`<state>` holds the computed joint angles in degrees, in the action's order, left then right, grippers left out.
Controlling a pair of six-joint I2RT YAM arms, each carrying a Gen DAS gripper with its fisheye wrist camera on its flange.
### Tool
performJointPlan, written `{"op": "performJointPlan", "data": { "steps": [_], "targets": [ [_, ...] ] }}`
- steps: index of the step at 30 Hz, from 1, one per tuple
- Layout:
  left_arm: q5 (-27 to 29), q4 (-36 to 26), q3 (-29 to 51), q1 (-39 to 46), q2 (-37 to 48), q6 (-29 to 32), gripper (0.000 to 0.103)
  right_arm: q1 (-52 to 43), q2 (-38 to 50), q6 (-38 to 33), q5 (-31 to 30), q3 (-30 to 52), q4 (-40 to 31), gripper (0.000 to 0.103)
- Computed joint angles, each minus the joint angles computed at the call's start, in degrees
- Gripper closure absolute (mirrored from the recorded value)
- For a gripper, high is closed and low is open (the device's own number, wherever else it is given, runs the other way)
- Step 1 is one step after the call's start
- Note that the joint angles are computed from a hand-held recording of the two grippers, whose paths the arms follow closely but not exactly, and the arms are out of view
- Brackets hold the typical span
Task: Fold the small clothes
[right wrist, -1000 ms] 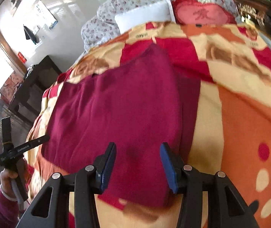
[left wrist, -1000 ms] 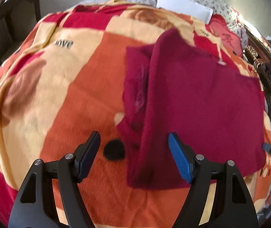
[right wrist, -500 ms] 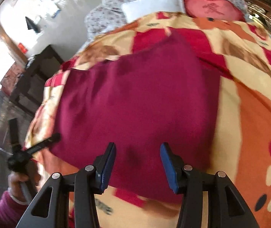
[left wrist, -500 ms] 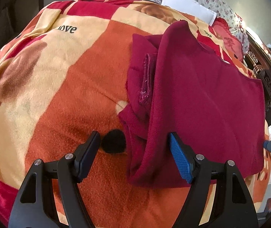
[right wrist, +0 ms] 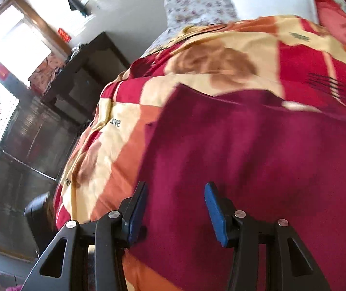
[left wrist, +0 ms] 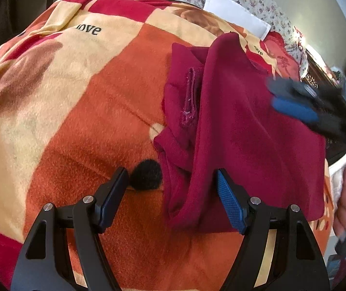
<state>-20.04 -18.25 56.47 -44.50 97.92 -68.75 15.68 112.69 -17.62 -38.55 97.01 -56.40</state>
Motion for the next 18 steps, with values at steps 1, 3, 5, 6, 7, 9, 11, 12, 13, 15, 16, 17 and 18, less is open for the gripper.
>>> {"op": "performJointPlan", "data": {
  "steps": [1, 3, 5, 6, 7, 9, 11, 12, 13, 15, 16, 17, 18],
  "targets": [
    [0.1, 0.6, -0.7, -0.1, -0.5, -0.3, 0.029, 1.9, 1.2, 1.4, 0.7, 1.6, 0.3, 0.056],
    [0.4, 1.6, -1.7, 0.0, -1.1, -0.7, 0.029, 4.6, 3.3, 3.2, 2.0, 4.0, 0.7, 0.056],
    [0.4, 2.1, -2.3, -0.1, -1.6, -0.9, 0.029, 7.1, 5.5, 4.8, 3.6, 6.7, 0.5, 0.056],
    [0.4, 2.2, -2.5, -0.2, -1.7, -0.9, 0.029, 8.0, 6.3, 5.2, 4.0, 7.5, 0.6, 0.056],
    [0.3, 2.4, -2.8, -0.3, -1.9, -0.8, 0.028, 8.9, 7.1, 5.6, 4.8, 8.2, 1.1, 0.056],
    [0.1, 2.6, -3.1, -0.5, -2.1, -0.6, 0.028, 10.0, 7.8, 6.5, 6.6, 8.3, 2.9, 0.056],
    [0.0, 3.0, -3.7, -0.7, -2.7, -0.6, 0.028, 10.4, 8.0, 6.2, 7.3, 7.5, 5.0, 0.069],
    [0.0, 3.1, -3.9, -0.8, -2.8, -0.7, 0.028, 10.5, 7.9, 6.0, 8.3, 7.0, 6.0, 0.085],
    [0.1, 3.5, -4.5, -0.9, -3.3, -0.9, 0.028, 10.5, 8.1, 5.6, 9.0, 7.0, 6.3, 0.091],
    [0.4, 4.3, -5.8, -1.0, -4.5, -1.4, 0.028, 10.2, 8.9, 4.9, 7.9, 8.6, 5.0, 0.094],
    [0.7, 4.7, -6.2, -0.7, -4.9, -1.5, 0.028, 10.3, 8.9, 4.7, 7.8, 9.0, 4.9, 0.095],
    [0.8, 5.0, -6.8, -0.5, -5.7, -1.7, 0.028, 10.4, 8.9, 4.7, 7.5, 9.1, 5.0, 0.095],
    [0.7, 5.4, -7.4, -0.5, -6.2, -2.2, 0.028, 10.5, 9.0, 4.8, 7.2, 9.4, 4.9, 0.096]
  ]
}}
